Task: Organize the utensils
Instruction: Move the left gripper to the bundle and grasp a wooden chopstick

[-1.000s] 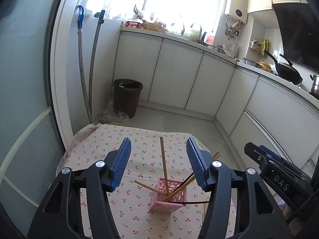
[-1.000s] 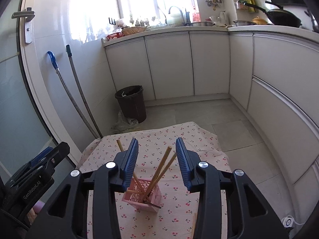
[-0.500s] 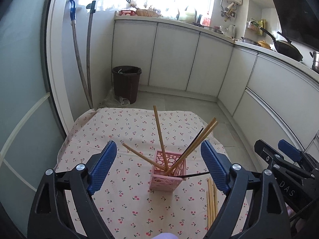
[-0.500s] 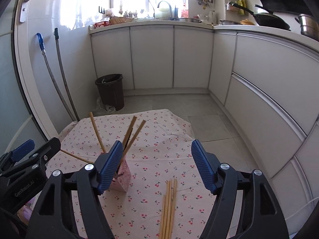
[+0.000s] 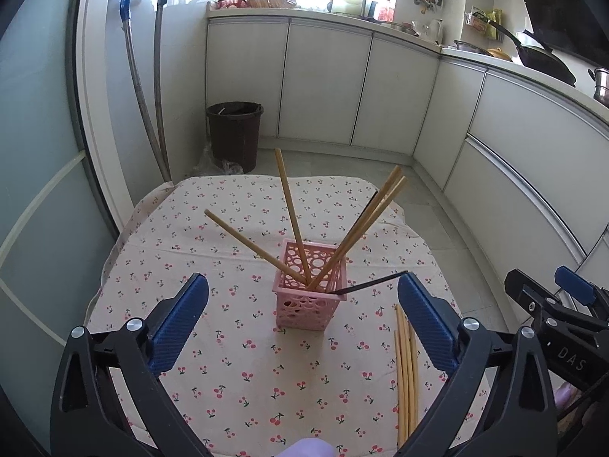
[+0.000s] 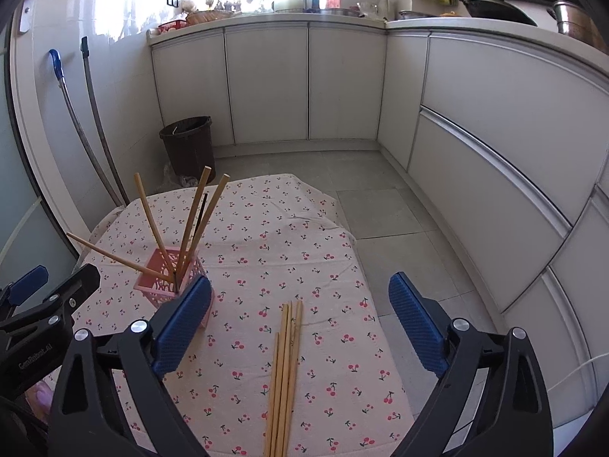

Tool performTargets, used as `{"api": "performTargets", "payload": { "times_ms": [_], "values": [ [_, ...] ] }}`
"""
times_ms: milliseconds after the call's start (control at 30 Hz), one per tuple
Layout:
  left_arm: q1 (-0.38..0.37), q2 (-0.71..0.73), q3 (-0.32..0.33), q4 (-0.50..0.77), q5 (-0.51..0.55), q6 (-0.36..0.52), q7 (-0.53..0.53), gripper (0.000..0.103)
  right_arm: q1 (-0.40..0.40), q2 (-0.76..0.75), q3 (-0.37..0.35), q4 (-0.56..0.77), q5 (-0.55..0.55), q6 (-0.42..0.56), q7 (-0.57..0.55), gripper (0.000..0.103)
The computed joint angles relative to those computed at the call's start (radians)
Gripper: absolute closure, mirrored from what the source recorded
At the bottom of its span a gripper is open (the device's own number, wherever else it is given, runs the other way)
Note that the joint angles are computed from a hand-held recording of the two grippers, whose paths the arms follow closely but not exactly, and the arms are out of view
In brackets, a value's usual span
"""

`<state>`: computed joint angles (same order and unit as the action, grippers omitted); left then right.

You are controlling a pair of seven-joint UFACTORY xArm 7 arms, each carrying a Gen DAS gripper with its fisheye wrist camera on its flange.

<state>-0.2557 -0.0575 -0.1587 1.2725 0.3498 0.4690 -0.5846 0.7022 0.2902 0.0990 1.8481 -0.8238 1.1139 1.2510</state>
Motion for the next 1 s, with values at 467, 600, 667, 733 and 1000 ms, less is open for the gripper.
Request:
{"api": "performTargets", "payload": {
  "times_ms": [467, 600, 667, 733, 1000],
  "values": [
    [-0.101, 0.166, -0.007, 0.053, -0.141, 0.255, 0.152, 0.007, -0.210, -0.181, 0.047, -0.327, 0.412, -0.230, 0.035, 0.007],
    [-0.137, 0.217, -0.003, 0.086, -0.097, 0.288, 0.128, 0.007, -0.263, -0.243, 0.052, -0.424, 0.484, -0.325, 0.075, 0.007],
    [-0.155, 0.247, 0.003, 0.111, -0.078, 0.303, 0.107, 0.007, -0.289, -0.269, 0.055, -0.469, 0.533, -0.369, 0.087, 0.007],
    [-0.171, 0.273, 0.010, 0.133, -0.058, 0.298, 0.086, 0.007, -0.315, -0.300, 0.057, -0.528, 0.600, -0.445, 0.082, 0.007],
    [-0.254, 0.336, 0.066, 0.141, 0.146, 0.155, -0.106, 0.007, -0.368, -0.350, 0.072, -0.622, 0.720, -0.577, 0.054, 0.007]
  ]
}}
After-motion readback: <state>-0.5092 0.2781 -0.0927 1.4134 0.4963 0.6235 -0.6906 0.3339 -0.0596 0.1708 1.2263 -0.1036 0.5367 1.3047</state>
